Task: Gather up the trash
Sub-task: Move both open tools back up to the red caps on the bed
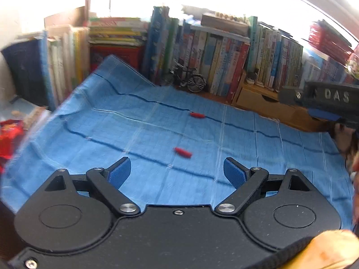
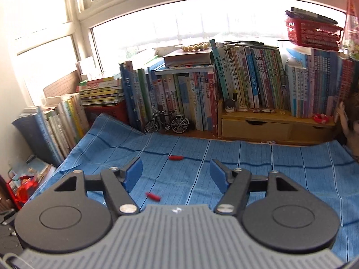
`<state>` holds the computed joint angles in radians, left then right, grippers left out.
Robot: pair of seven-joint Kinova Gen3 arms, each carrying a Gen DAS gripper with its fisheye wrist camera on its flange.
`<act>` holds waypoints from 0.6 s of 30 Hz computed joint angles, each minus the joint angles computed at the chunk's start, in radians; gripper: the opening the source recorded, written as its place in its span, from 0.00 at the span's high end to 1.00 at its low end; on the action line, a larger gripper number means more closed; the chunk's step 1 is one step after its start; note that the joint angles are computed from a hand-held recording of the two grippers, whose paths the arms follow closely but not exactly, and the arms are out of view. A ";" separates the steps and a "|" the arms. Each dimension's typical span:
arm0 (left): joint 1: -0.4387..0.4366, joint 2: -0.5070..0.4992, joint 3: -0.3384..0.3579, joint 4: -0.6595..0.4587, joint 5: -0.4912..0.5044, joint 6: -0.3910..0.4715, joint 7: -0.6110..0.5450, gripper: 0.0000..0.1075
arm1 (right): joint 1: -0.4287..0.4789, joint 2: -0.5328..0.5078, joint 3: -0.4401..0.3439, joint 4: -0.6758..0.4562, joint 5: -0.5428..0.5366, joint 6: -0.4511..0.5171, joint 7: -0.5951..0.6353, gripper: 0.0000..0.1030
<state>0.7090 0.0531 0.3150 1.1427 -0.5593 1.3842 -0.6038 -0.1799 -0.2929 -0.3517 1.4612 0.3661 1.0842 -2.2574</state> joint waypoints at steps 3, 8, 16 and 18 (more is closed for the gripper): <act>-0.001 0.108 -0.033 -0.055 0.002 -0.014 0.015 0.28 | -0.014 0.075 0.097 -0.009 -0.041 -0.078 0.096 0.25; -0.018 0.252 -0.112 -0.125 0.097 -0.049 0.030 0.42 | -0.022 0.203 0.224 -0.032 -0.141 -0.175 0.272 0.25; -0.026 0.387 -0.217 -0.161 0.203 -0.058 0.035 0.44 | 0.009 0.360 0.295 -0.055 -0.312 -0.246 0.492 0.25; -0.029 0.407 -0.230 -0.161 0.221 -0.063 0.037 0.44 | 0.017 0.388 0.300 -0.058 -0.348 -0.256 0.522 0.25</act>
<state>0.6797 0.4597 0.0848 0.9820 -0.3383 1.3212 -0.5673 -0.1625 0.0953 -0.0521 1.4033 0.0180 0.8279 -1.7351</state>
